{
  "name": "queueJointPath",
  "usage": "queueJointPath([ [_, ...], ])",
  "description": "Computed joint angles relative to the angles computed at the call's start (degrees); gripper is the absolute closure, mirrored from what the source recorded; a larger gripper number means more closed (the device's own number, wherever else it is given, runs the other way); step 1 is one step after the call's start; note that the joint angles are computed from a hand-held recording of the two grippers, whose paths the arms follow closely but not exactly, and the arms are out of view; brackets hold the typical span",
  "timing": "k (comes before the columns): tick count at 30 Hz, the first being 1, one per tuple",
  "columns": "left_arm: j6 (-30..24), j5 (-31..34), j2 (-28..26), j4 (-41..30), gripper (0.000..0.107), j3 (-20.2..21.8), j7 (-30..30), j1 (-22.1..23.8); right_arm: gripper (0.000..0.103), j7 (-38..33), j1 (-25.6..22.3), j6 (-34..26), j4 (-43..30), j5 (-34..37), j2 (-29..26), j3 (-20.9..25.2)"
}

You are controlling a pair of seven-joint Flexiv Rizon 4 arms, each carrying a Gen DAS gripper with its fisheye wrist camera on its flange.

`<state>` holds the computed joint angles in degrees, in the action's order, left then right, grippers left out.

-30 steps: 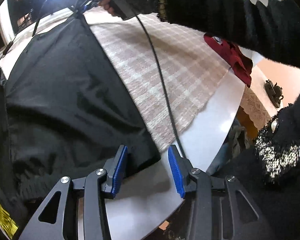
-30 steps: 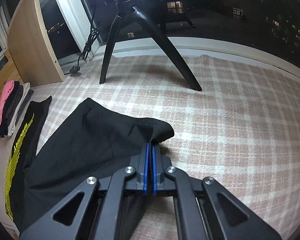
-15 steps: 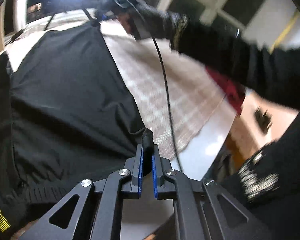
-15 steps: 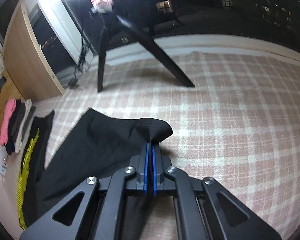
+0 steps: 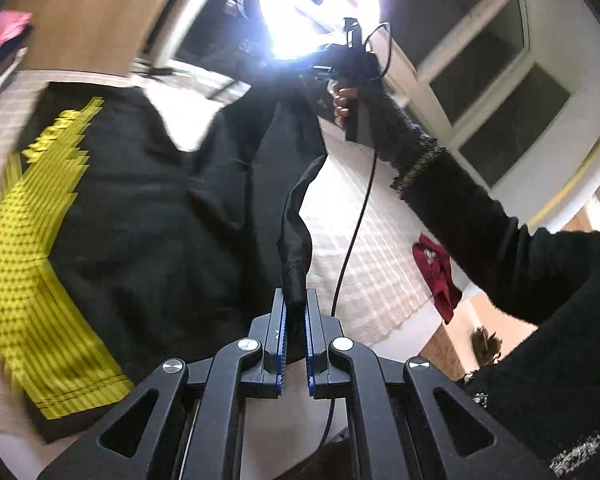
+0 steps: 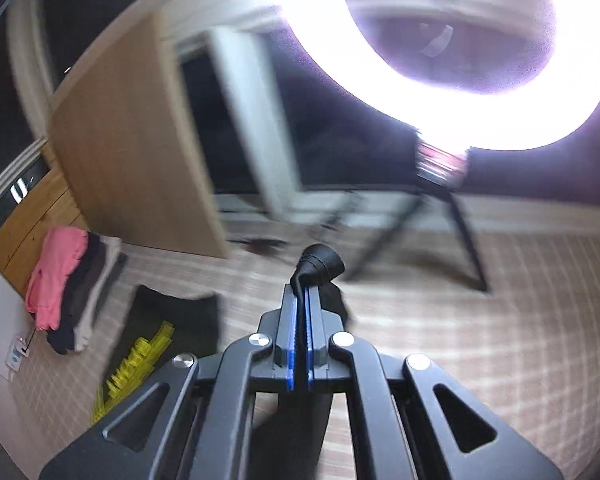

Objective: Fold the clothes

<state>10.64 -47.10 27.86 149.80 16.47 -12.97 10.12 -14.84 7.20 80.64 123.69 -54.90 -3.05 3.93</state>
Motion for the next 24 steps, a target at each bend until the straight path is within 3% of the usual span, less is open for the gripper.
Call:
queueJointPath([
  [6,-5.15,2.37,-10.86,-6.06,0.101,5.42,6.75,7.29,0.100,-7.08,11.59,-11.06,-20.02,5.46,-15.07,1.66],
  [11,-6.91,5.03,-18.95,-9.67,0.101,4.67,10.83,13.22,0.100,-18.50,18.14,-21.37,-36.17,15.52,-29.35,3.32],
  [20,-9.06,7.83,-24.30,-12.29,0.101,3.03,13.46,18.62,0.100,-26.45,24.79,-27.04,-48.52,24.59,-39.26,0.43],
  [24,-10.20,9.48,-24.26,-11.87,0.101,3.14,13.87,19.67,0.099,-30.32,24.31,-28.84,-53.63,30.41,-42.39,1.82],
])
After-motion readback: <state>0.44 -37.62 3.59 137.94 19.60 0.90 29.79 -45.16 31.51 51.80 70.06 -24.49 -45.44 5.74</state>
